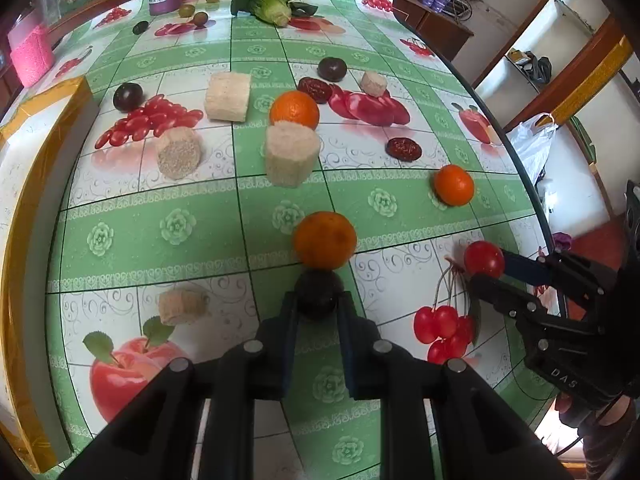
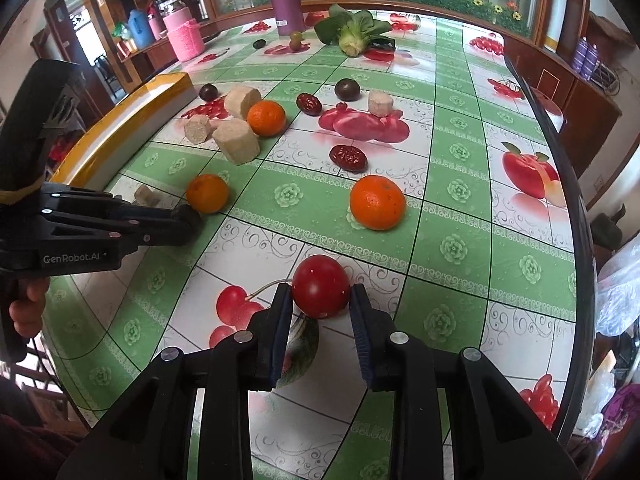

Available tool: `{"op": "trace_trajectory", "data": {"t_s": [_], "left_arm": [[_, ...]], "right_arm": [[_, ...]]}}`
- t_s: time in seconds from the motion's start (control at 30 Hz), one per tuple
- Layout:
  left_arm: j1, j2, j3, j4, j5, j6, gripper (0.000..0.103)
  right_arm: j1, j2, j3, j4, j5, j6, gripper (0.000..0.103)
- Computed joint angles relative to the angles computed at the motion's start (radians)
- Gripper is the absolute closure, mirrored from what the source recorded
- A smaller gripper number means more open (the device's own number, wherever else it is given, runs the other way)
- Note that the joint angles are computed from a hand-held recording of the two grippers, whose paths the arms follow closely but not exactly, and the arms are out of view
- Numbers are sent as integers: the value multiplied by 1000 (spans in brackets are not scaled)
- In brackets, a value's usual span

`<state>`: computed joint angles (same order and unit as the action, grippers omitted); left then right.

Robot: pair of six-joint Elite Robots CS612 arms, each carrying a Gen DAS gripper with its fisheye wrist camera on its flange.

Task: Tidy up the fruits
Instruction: 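Carry the plum in the left gripper and tomato in the right gripper over the tray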

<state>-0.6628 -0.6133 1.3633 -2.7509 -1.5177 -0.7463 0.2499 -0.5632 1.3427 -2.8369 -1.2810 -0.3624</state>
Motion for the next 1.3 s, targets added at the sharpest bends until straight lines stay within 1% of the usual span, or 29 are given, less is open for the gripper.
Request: {"op": "trace_trajectory", "data": {"t_s": [0.2, 0.27, 0.37, 0.47, 0.57, 0.83, 0.93, 1.0, 1.07, 1.1, 1.13, 1.17, 1.23, 1.27, 1.3], "left_arm": [[-9, -17, 29, -40, 8, 31, 81], [-13, -24, 39, -43, 16, 28, 81], [-14, -39, 67, -84, 20, 12, 81], [-17, -56, 97, -116, 46, 3, 81], [-13, -74, 129, -142, 58, -13, 81], [4, -127, 236, -218, 103, -91, 81], [8, -147, 271, -216, 133, -115, 81], [10, -160, 292, -211, 148, -119, 81], [9, -169, 308, -215, 154, -113, 81], [8, -172, 316, -223, 157, -112, 81], [7, -173, 323, -235, 156, -114, 81], [8, -174, 326, -244, 151, -116, 81], [9, -173, 330, -261, 137, -116, 81], [10, -171, 328, -264, 131, -113, 81], [10, -170, 326, -266, 127, -109, 81]], "right_arm": [[-4, -14, 24, -36, 0, 9, 75], [-6, -20, 29, -42, 12, 12, 75], [-2, -28, 34, -54, 21, 8, 75], [8, -31, 29, -57, 27, 2, 75], [21, -31, 18, -51, 35, -7, 75], [70, -22, -31, -20, 75, -47, 75], [90, -15, -56, -6, 51, -70, 75], [92, -10, -78, 61, 44, -86, 74], [94, -5, -84, 89, 4, -102, 69], [97, -1, -88, 109, -21, -120, 63], [99, 2, -94, 140, -34, -138, 62], [99, 4, -94, 154, -36, -145, 62], [98, 1, -83, 174, -4, -173, 62], [100, 1, -79, 182, -2, -187, 61], [103, 5, -73, 165, 8, -202, 57]]}}
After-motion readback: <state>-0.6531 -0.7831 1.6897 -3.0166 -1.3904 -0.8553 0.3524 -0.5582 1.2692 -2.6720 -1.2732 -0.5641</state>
